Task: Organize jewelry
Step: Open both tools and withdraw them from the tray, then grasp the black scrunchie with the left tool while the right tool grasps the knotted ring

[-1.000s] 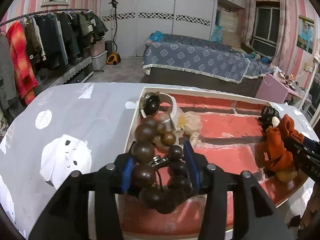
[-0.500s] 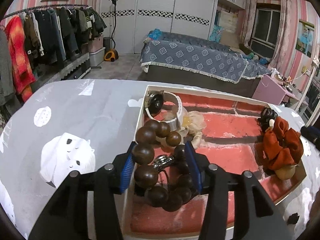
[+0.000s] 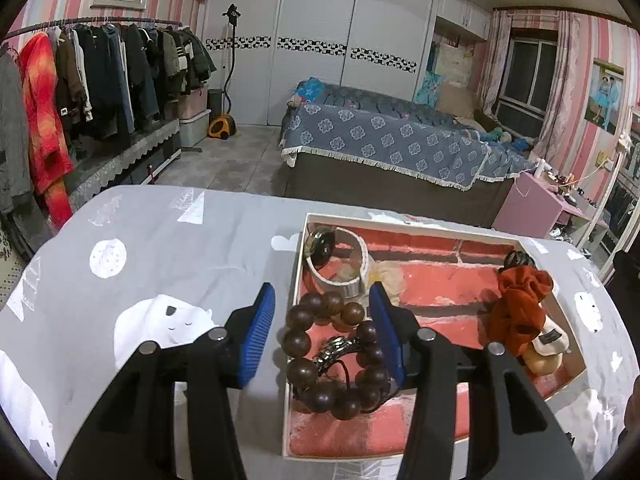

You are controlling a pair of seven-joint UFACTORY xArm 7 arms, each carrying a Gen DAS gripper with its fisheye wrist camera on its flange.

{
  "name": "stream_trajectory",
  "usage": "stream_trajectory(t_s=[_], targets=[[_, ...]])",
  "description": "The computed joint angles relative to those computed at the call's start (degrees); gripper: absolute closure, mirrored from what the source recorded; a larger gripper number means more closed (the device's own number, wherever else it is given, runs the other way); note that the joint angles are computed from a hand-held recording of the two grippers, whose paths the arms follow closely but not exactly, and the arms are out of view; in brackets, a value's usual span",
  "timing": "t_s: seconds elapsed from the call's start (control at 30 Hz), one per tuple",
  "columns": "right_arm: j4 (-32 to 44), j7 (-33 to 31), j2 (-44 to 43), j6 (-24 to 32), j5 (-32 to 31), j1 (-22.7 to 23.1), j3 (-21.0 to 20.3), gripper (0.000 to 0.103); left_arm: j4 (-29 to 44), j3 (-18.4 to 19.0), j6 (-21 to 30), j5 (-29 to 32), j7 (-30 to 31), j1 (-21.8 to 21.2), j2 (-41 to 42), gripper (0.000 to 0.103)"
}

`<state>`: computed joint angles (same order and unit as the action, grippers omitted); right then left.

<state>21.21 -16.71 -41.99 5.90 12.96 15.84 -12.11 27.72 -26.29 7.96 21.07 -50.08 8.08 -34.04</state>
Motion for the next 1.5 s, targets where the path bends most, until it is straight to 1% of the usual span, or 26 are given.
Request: stream_trajectory(t_s=[0.1,0.17,0.23,0.3,0.43,0.53,0.6,0.7,0.73,0.77,0.83,0.9,0.97,1.03,1.07,1.1,1.13,1.17,1.2,1.27,1.33,1.4,1.47,1.5], targets=[[0.0,0.3,-2.8,2.0,-0.4,-1.1,0.9,0.035,-0.2,1.6,2.8,-0.5,0.8,-1.8,-3.2,0.054],[-0.7,0.4,-6.0,3.6,-0.6,-1.8,1.2,0.033,-1.0,2.0,5.3,-0.9,1.0,-3.2,-6.1,0.054],[-2.2,0.1,-9.8,5.8,-1.2,-3.7,1.2,0.032,-2.2,1.5,8.1,-0.9,0.5,-4.1,-9.7,0.051],[-4.3,-0.4,-14.3,9.0,-2.1,-6.5,1.2,0.03,-3.2,1.6,11.6,-0.7,1.4,-6.3,-12.7,0.051],[-9.2,-2.2,-22.4,15.3,-3.8,-12.6,0.5,0.03,-7.3,2.1,18.6,-2.1,2.7,-13.2,-20.8,0.05],[-13.5,-4.2,-31.4,23.0,-4.8,-17.4,-0.5,0.03,-11.3,2.1,24.1,-4.6,2.2,-19.9,-27.7,0.05],[-15.6,-5.4,-36.6,27.6,-5.1,-19.7,-0.7,0.03,-13.5,0.4,28.3,-6.3,0.7,-24.2,-31.8,0.05],[-18.2,-7.2,-45.3,35.8,-5.5,-23.9,-1.6,0.029,-15.5,-1.7,32.6,-8.4,-2.0,-30.1,-34.3,0.05],[-18.8,-7.6,-47.8,38.3,-5.4,-25.0,-1.8,0.029,-15.9,-2.2,33.6,-8.8,-2.9,-31.7,-34.6,0.05],[-19.7,-7.8,-51.5,42.0,-5.4,-26.6,-1.9,0.028,-16.4,-2.6,34.4,-9.3,-3.9,-33.4,-35.0,0.05],[-20.4,-9.1,-54.9,46.5,-5.4,-28.3,-2.9,0.028,-16.7,-2.9,34.3,-9.4,-5.5,-35.0,-34.6,0.05],[-21.4,-9.6,-59.2,51.1,-5.1,-29.9,-2.9,0.028,-16.3,-2.8,34.1,-8.9,-6.3,-35.3,-33.5,0.05],[-22.3,-9.4,-61.0,53.3,-4.6,-30.1,-2.0,0.028,-15.9,-2.1,33.0,-8.0,-6.5,-34.8,-31.8,0.05],[-22.6,-8.9,-60.1,52.6,-4.1,-28.9,-0.6,0.028,-15.3,-1.3,31.7,-7.0,-6.1,-33.6,-29.7,0.05],[-22.8,-8.4,-59.3,51.7,-3.7,-28.1,0.3,0.028,-15.1,-0.7,30.2,-6.7,-6.0,-32.7,-28.3,0.05],[-22.9,-7.9,-58.0,50.6,-3.5,-27.0,1.3,0.028,-14.9,0.0,29.7,-6.5,-5.6,-32.3,-27.6,0.05],[-22.8,-7.5,-56.3,49.2,-3.4,-25.9,2.1,0.028,-14.4,0.0,28.9,-6.0,-5.6,-31.2,-26.3,0.05],[-22.8,-6.5,-54.4,47.4,-3.3,-24.5,3.9,0.028,-13.8,0.1,27.6,-5.6,-5.5,-30.2,-24.4,0.05],[-22.9,-6.1,-53.4,46.2,-3.6,-23.8,4.5,0.028,-13.2,0.2,26.5,-5.3,-5.2,-29.4,-22.7,0.05],[-22.8,-4.4,-49.4,42.6,-3.6,-21.5,6.2,0.028,-12.3,-0.3,25.8,-4.6,-5.2,-28.3,-20.2,0.05],[-22.4,-3.4,-45.6,39.7,-3.8,-20.0,6.5,0.028,-11.4,-0.5,24.6,-4.0,-5.0,-27.6,-17.3,0.05],[-22.2,-2.5,-42.4,37.0,-4.1,-18.2,7.2,0.029,-10.6,-0.9,24.5,-3.3,-5.0,-27.0,-14.7,0.05],[-22.0,-1.4,-38.8,34.3,-4.7,-16.7,8.2,0.035,-10.3,0.1,23.7,-3.3,-4.2,-27.2,-12.1,0.05],[-21.6,-1.1,-36.2,32.9,-5.0,-16.0,8.4,0.036,-10.2,1.2,23.4,-3.7,-3.6,-27.6,-10.8,0.05]])
